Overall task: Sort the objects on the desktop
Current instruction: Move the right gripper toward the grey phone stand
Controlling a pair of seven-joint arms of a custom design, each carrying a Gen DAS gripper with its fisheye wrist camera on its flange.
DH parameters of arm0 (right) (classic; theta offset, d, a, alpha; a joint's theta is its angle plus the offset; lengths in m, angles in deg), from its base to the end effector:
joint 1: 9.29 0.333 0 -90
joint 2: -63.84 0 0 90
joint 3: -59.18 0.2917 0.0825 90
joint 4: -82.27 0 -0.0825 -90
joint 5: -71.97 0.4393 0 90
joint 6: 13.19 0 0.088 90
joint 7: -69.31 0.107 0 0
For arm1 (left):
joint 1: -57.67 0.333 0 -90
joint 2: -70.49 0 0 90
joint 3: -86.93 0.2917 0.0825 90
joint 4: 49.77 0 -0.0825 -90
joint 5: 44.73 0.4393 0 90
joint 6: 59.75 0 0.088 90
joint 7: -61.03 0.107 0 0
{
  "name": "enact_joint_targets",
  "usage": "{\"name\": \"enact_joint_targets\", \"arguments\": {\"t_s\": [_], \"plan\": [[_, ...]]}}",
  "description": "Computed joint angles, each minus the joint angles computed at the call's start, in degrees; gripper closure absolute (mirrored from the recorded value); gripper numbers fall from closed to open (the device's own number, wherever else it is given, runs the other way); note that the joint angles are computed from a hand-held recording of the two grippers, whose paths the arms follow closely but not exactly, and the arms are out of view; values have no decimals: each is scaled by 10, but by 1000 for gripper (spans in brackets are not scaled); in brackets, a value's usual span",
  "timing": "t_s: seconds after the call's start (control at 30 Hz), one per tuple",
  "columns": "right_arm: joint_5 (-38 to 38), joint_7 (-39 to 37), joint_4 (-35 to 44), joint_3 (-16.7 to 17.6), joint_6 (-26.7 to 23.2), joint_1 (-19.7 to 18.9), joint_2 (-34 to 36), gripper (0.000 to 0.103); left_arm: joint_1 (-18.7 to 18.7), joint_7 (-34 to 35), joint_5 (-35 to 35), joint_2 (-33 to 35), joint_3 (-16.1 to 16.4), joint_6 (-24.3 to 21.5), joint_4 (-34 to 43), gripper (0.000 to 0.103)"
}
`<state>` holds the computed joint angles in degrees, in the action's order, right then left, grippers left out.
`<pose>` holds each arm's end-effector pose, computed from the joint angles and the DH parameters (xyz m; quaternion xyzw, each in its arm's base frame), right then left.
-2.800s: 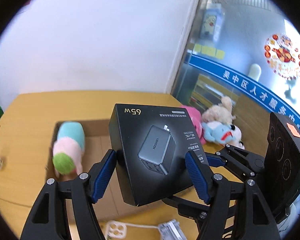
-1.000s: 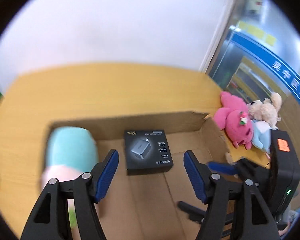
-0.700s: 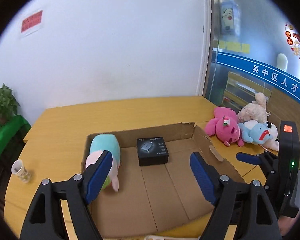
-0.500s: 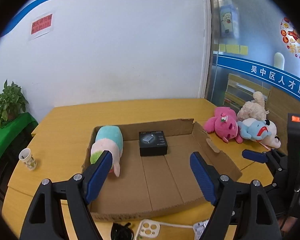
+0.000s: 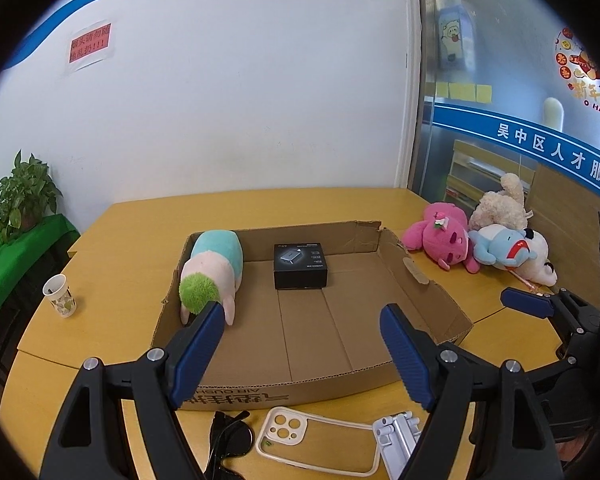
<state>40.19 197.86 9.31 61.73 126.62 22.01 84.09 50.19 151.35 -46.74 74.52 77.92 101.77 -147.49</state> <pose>0.6352 0.4169 0.6268 -0.6866 0.5712 -0.2942 0.3402 0.6595 -0.1897 0.6322 -0.5283 0.6871 -0.4092 0.2852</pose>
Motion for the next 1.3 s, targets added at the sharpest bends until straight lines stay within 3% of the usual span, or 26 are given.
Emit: {"name": "enact_joint_targets", "arguments": {"t_s": [0.8,1.03,1.1,1.17,1.3], "plan": [[37,-20,-21,11,11,-6,5,0,6,26,-49,5,-1,-39,-8,23],[92,-42,-77,26,27,-21,-13,0,12,70,-101,8,-6,-73,-12,23],[151,-75,-109,45,41,-40,-20,1,14,88,-124,9,-7,-85,-16,23],[223,-119,-129,67,31,-56,-17,3,16,106,-150,11,-9,-103,-19,23],[247,-129,-169,65,13,-49,-21,8,17,119,-175,16,-10,-137,-28,23]]}}
